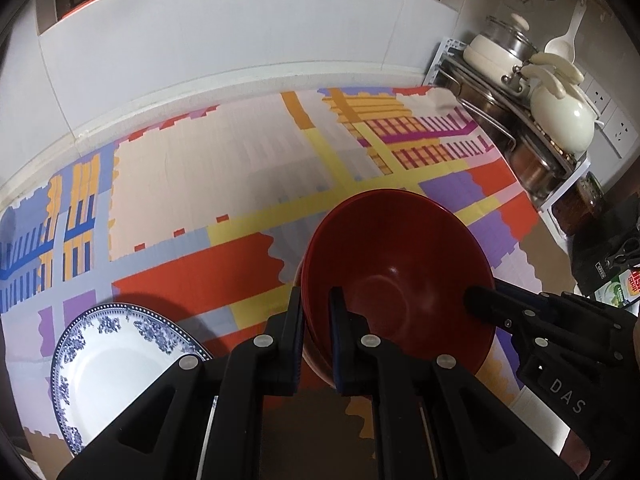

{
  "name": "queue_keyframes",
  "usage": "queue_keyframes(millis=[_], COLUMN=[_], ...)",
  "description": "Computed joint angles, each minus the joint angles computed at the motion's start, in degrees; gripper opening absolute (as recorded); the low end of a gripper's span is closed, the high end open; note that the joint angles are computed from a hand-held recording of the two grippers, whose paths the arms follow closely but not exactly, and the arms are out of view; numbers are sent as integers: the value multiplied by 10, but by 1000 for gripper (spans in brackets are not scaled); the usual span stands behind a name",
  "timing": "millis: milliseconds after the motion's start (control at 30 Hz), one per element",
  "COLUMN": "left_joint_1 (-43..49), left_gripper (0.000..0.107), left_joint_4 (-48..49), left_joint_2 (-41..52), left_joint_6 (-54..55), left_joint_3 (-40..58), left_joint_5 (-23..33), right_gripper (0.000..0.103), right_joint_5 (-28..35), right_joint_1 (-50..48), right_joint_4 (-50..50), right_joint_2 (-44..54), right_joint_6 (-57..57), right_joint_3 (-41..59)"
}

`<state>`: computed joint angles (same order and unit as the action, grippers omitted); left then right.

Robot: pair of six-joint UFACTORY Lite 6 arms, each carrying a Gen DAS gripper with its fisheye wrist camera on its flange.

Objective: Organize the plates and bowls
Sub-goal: 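Lift and carry the red-and-black bowl over the stacked bowls, then lower the red-and-black bowl into the pink bowl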

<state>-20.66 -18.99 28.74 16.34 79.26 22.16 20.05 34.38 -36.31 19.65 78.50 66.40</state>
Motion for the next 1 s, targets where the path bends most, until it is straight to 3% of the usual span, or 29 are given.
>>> queue_keyframes(millis=[400, 800, 1000], left_joint_1=[-14, -10, -6], left_gripper=[12, 13, 18], left_joint_4=[51, 20, -2], left_joint_2=[25, 40, 36], left_joint_6=[-40, -5, 20], left_joint_3=[7, 16, 14], left_joint_5=[-7, 4, 5], right_gripper=[14, 14, 15], right_joint_5=[-19, -27, -23], right_joint_1=[-9, -14, -13], right_joint_4=[36, 52, 50], right_joint_2=[13, 29, 34], right_joint_6=[-33, -44, -43], right_joint_3=[-10, -12, -7])
